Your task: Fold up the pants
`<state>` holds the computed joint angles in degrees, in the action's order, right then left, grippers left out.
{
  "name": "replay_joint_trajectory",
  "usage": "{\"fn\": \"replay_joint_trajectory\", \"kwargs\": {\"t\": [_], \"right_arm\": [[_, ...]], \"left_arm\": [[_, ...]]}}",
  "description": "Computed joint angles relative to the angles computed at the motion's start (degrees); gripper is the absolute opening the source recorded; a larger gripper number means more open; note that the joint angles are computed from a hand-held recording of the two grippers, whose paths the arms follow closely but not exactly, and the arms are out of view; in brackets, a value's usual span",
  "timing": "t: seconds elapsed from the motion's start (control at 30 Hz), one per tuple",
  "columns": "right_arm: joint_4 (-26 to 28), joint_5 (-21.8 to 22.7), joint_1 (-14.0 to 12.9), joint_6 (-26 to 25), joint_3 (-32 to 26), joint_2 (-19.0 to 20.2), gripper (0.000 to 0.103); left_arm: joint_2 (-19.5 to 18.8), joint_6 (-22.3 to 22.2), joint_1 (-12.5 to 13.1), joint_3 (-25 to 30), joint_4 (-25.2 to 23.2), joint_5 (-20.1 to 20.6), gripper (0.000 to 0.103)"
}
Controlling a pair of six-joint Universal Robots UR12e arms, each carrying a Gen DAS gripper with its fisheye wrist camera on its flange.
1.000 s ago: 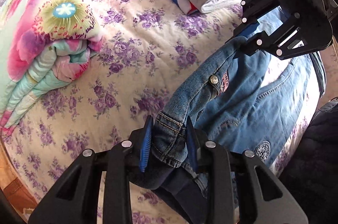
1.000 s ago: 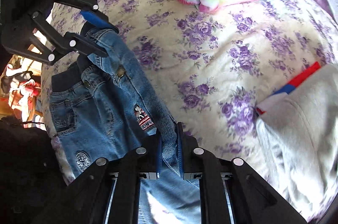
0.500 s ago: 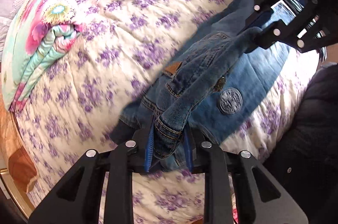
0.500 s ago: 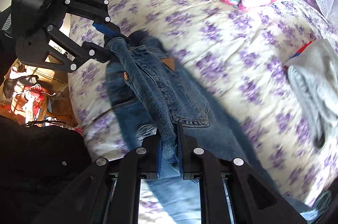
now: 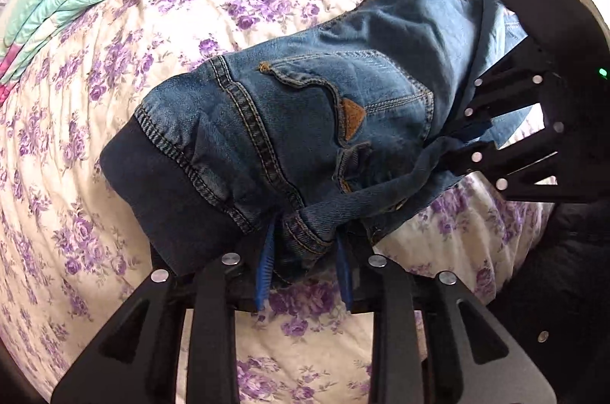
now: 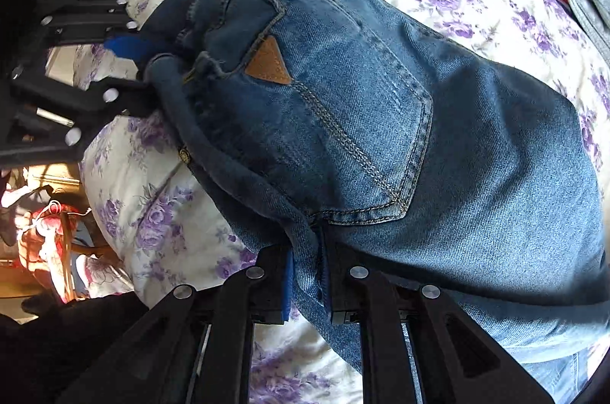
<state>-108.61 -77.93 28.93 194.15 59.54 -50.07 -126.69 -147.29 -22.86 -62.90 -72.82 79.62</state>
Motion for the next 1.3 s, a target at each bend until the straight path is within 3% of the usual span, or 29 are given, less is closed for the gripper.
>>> {"fn": "replay_joint_trajectory", "kwargs": {"t": [0.03,0.13,0.17,0.2,0.3,0.37,0.43,0.53,0.57,0.6,0.67,0.77,0.87,0.9,0.93,0.97,1.13,1.23,1.3], "right_arm": [[0.31,0.16,-0.02,-0.15,-0.20,0.05,0.013],[0.68,-0.15,0.12,0.11,-0.65,0.22,0.013],[0.75,-0.38,0.20,0.27,-0.80,0.26,0.013],[0.83,-0.39,0.23,0.50,-1.06,0.43,0.013],[0.07,0.00,0.23,1.17,-0.78,0.33,0.013],[-0.60,0.25,0.21,1.48,-0.45,0.17,0.014],[-1.94,0.45,0.06,1.41,0.71,-0.27,0.014],[-4.54,0.64,-0.19,1.45,3.18,-1.43,0.015],[-4.97,0.55,-0.15,1.43,3.42,-1.55,0.015],[-5.15,0.53,-0.11,1.34,3.60,-1.65,0.016],[-5.26,-0.28,0.05,0.86,4.09,-2.10,0.016],[-3.25,1.70,0.00,-0.23,3.35,-2.67,0.036],[-5.47,2.97,-0.31,-1.17,4.44,-4.30,0.034],[-6.49,3.14,-0.42,-0.87,4.74,-4.64,0.015],[-6.96,2.68,-0.44,-0.50,4.63,-4.64,0.005],[-6.95,1.74,-0.36,-0.35,4.24,-4.32,0.002],[-1.72,2.34,-0.31,-0.84,2.51,-1.32,0.002],[-1.94,6.65,-1.68,1.12,3.40,-2.39,0.003],[-5.11,7.07,-3.48,4.55,5.96,-4.98,0.004]], "left_arm": [[0.75,-0.52,0.15,-0.80,0.25,-0.59,0.035],[3.48,-1.52,0.73,-3.66,1.47,-1.86,0.063],[4.36,-2.14,0.79,-4.49,1.99,-1.51,0.084],[5.36,-2.90,0.91,-5.37,2.75,-1.33,0.092],[7.07,-6.33,1.89,-6.29,5.02,-6.55,0.092],[6.86,-12.66,2.43,-6.26,7.62,-10.62,0.093],[5.35,-22.21,2.58,-5.44,9.12,-13.48,0.093],[2.51,-36.90,1.82,-4.26,8.60,-11.66,0.086],[1.39,-40.69,1.42,-3.44,6.33,-10.68,0.069],[0.29,-42.81,0.63,-2.22,5.15,-7.30,0.062],[-0.02,-42.60,-1.16,-2.46,7.10,-0.11,0.061],[-1.07,-41.06,-3.25,-0.33,4.83,7.17,0.062],[-1.46,-42.20,-3.13,0.19,4.51,6.84,0.061],[-1.40,-42.83,-3.00,0.07,4.72,6.34,0.061],[-1.26,-43.40,-2.92,-0.13,4.94,5.95,0.061],[-0.91,-43.61,-2.81,-0.56,5.13,5.85,0.061],[0.76,-45.11,-2.31,-2.82,6.13,5.29,0.052],[1.90,-45.11,-2.53,-4.80,7.96,6.72,0.048],[1.97,-45.46,-2.56,-4.87,7.98,7.09,0.047]]}}
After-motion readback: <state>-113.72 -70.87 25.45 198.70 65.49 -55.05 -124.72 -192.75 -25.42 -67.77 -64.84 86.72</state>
